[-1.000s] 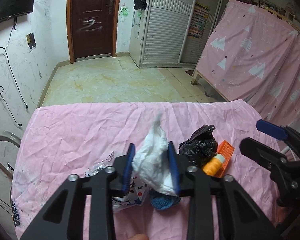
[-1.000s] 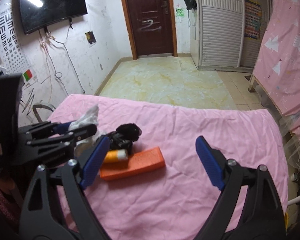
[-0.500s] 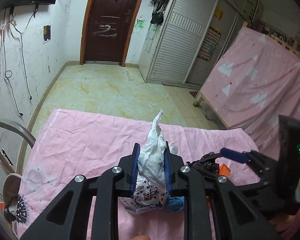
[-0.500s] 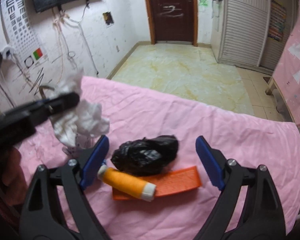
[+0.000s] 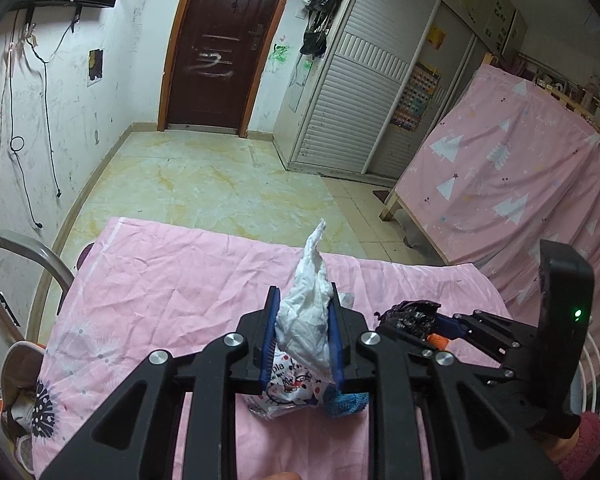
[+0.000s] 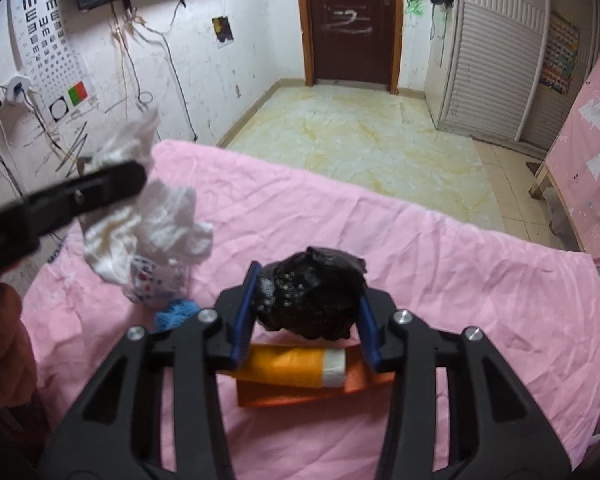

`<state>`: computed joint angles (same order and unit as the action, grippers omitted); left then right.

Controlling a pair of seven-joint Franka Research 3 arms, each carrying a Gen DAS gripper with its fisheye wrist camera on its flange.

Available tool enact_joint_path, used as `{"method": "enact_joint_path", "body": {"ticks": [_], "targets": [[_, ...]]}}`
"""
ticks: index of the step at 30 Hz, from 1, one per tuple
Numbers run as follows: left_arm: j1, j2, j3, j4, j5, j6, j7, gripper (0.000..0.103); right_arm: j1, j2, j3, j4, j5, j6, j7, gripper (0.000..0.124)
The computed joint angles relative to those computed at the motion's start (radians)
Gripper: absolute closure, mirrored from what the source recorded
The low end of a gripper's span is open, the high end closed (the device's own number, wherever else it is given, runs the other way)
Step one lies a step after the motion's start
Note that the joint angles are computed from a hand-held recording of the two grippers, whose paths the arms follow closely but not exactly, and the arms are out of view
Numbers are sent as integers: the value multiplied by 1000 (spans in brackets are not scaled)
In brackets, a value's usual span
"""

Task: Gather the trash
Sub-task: 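Carry both items to the yellow bucket and open both tools to drop them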

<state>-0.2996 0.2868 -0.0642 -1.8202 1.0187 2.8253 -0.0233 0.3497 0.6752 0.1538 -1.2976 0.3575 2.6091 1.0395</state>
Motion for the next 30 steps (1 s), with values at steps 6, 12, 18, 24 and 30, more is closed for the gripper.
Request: {"method": "enact_joint_path", "body": {"ticks": [6, 12, 18, 24, 30], "targets": [[-16, -36, -10, -20, 35, -30, -36, 91, -43, -96, 38, -122, 74, 74, -57, 82], [-27, -74, -45, -26, 58, -77, -41, 91, -104, -207, 83, -257, 212, 135, -160, 82], [-57, -78, -86, 13, 78, -141, -17, 91, -161, -318, 104, -385, 397, 181, -300, 82], [-106, -40, -109, 85, 68, -187, 35, 91, -190, -425, 82, -495, 611, 210, -463, 82], [-186, 45, -116, 210, 37, -240, 119, 91, -199, -514, 17, -584, 817, 206, -608, 82]]}}
